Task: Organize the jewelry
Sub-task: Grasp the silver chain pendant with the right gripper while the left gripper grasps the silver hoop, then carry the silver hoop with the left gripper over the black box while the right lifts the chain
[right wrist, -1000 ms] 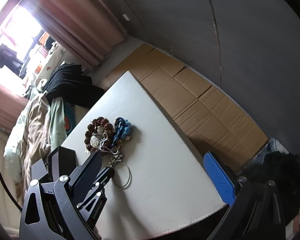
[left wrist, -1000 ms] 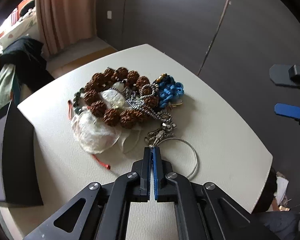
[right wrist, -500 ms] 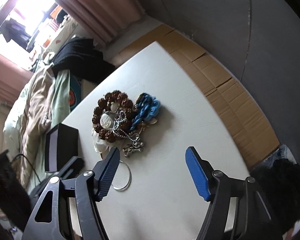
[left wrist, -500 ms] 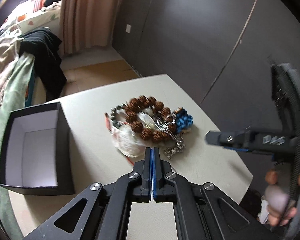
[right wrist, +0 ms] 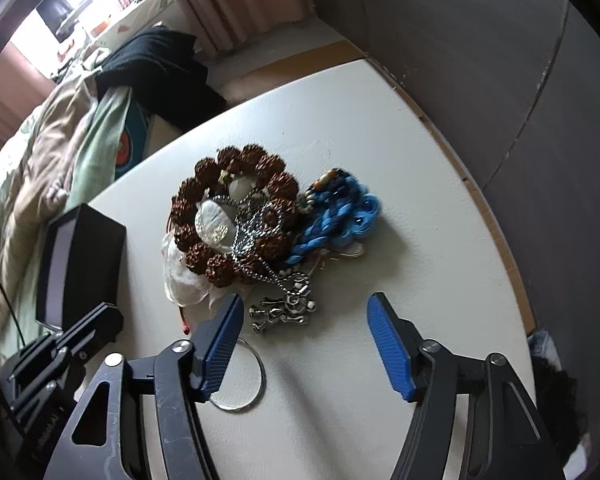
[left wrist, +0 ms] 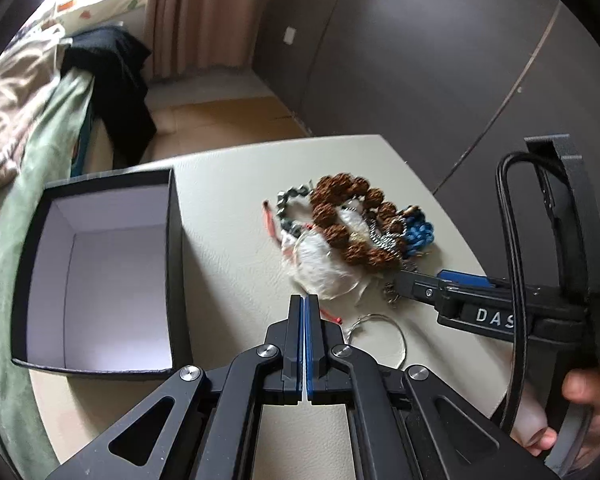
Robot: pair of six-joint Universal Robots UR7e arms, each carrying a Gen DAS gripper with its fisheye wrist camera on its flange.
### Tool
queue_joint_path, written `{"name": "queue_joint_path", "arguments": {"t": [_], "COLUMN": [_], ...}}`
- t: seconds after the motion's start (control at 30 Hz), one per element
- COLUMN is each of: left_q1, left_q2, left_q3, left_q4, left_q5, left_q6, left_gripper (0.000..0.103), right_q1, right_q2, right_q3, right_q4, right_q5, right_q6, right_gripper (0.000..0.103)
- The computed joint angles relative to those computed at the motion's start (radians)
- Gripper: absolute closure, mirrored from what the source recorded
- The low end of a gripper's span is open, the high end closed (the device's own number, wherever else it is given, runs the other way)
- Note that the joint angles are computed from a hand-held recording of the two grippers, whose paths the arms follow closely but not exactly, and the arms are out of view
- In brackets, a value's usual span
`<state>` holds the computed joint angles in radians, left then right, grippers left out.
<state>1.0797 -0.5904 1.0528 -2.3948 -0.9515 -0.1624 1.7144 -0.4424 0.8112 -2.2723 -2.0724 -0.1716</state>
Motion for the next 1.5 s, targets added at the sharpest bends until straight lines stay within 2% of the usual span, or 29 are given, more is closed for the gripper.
{"name": "queue_joint_path", "arguments": {"t": [0.07, 0.1, 0.13, 0.17, 0.2, 0.33, 0.4, 0.43, 0.47, 0.5, 0.53, 0.57, 0.8, 0.87, 1.03, 1.23, 1.3, 1.33, 1.37, 1.5], "left_q1": [0.005, 0.005, 0.006, 0.006, 0.006, 0.005, 0.004, 0.003, 0.002, -0.001, -0.002, -0.006, -0.029, -0.028, -0.022, -0.023, -0.026, -0.030, -0.033, -0.022], "left_q2": [0.000, 0.001, 0.002, 0.004, 0.005, 0.020, 0.029, 0.033, 0.036, 0.040, 0.041, 0.040, 0.066, 0.076, 0.098, 0.115, 0.119, 0.124, 0.129, 0.120], "left_q3": [-0.004, -0.007, -0.010, -0.012, -0.013, -0.032, -0.044, -0.047, -0.049, -0.051, -0.049, -0.038, -0.024, -0.037, -0.056, -0.069, -0.069, -0.072, -0.077, -0.081], "left_q4": [0.017, 0.024, 0.030, 0.035, 0.039, 0.075, 0.099, 0.105, 0.107, 0.108, 0.101, 0.074, -0.006, 0.006, 0.011, 0.007, 0.011, 0.014, 0.019, 0.024], "left_q5": [-0.011, -0.012, -0.013, -0.016, -0.020, -0.032, -0.035, -0.034, -0.033, -0.035, -0.035, -0.037, -0.006, -0.015, -0.016, 0.009, 0.026, 0.058, 0.083, 0.059], "left_q6": [-0.019, -0.025, -0.028, -0.028, -0.027, -0.031, -0.027, -0.025, -0.023, -0.017, -0.012, 0.005, 0.118, 0.136, 0.169, 0.181, 0.175, 0.179, 0.182, 0.134], "left_gripper": [0.103, 0.103, 0.103, 0.103, 0.103, 0.101, 0.099, 0.092, 0.076, 0.065, 0.042, 0.036, 0.039, 0.060, 0.078, 0.079, 0.085, 0.096, 0.102, 0.102], "right_q1": [0.002, 0.002, -0.001, -0.011, -0.020, -0.032, -0.047, -0.053, -0.058, -0.062, -0.064, -0.067, -0.070, -0.073, -0.072, -0.077, -0.078, -0.078, -0.077, -0.074], "right_q2": [0.002, -0.001, -0.007, -0.020, -0.029, -0.050, -0.079, -0.092, -0.106, -0.115, -0.125, -0.137, -0.172, -0.181, -0.195, -0.225, -0.239, -0.243, -0.249, -0.265], "right_q3": [0.004, 0.013, 0.022, 0.027, 0.026, 0.033, 0.056, 0.072, 0.086, 0.098, 0.107, 0.122, 0.159, 0.167, 0.183, 0.218, 0.236, 0.244, 0.252, 0.280], "right_q4": [-0.020, -0.035, -0.044, -0.016, 0.016, 0.028, 0.021, 0.011, 0.001, -0.010, -0.015, -0.028, -0.076, -0.084, -0.097, -0.127, -0.148, -0.157, -0.170, -0.211], "right_q5": [-0.015, -0.023, -0.013, 0.040, 0.073, 0.088, 0.130, 0.152, 0.169, 0.176, 0.183, 0.188, 0.197, 0.201, 0.218, 0.269, 0.307, 0.320, 0.342, 0.415], "right_q6": [-0.018, -0.025, -0.033, -0.023, 0.000, 0.041, 0.070, 0.079, 0.085, 0.084, 0.085, 0.085, 0.101, 0.108, 0.109, 0.094, 0.076, 0.071, 0.061, 0.029], "right_gripper": [0.050, 0.058, 0.073, 0.081, 0.085, 0.085, 0.085, 0.085, 0.085, 0.093, 0.099, 0.099, 0.099, 0.099, 0.099, 0.099, 0.099, 0.099, 0.099, 0.099]}}
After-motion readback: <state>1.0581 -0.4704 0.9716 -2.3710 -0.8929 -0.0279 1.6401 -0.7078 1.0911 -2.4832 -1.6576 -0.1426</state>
